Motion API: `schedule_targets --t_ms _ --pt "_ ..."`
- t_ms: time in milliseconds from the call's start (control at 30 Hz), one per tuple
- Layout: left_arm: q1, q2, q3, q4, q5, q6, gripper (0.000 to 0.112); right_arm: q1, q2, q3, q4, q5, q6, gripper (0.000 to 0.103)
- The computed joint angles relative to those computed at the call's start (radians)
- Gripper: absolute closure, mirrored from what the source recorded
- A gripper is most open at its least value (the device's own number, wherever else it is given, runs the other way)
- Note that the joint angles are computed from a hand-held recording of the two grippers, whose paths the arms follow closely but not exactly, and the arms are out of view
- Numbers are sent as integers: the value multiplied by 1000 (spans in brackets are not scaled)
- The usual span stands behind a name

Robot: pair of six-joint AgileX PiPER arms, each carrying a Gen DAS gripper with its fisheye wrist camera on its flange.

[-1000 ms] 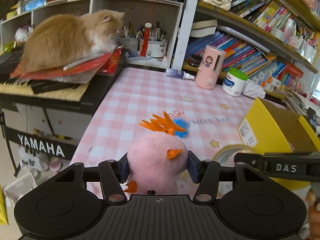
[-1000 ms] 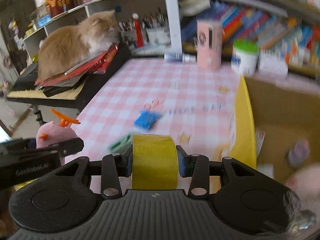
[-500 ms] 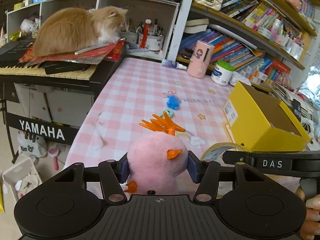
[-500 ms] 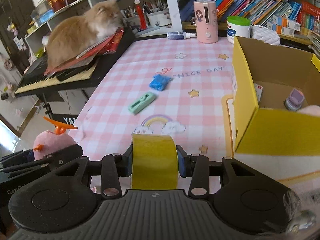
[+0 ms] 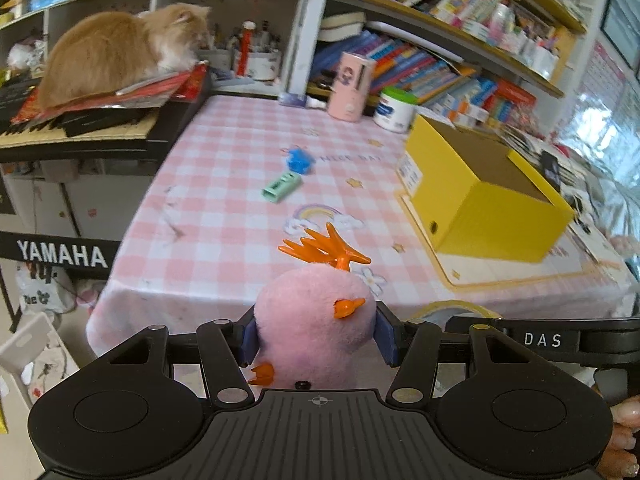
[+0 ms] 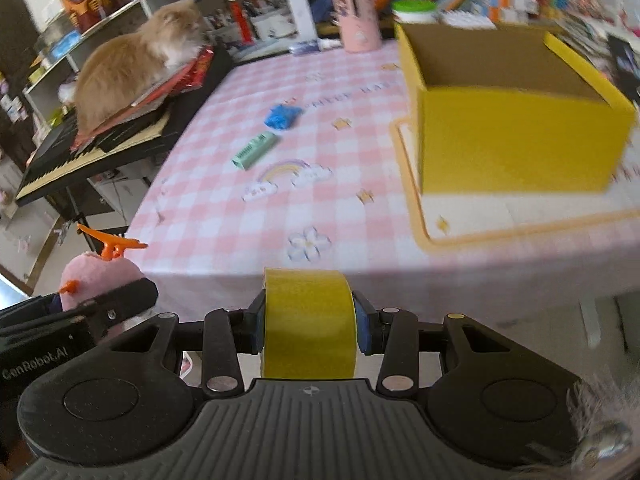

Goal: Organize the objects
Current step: 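Carry the plush chick and tape roll with both grippers over the yellow box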

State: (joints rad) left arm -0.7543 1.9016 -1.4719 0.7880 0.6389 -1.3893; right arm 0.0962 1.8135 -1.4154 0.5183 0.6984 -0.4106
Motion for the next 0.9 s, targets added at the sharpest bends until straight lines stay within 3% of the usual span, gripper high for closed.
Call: schedule_targets --t_ms 433,900 --pt "-14 124 -175 -256 -101 360 58 -127 -160 213 -94 -80 153 65" --pt "-25 334 -537 -529 -25 740 58 -257 -197 254 -165 -111 248 65"
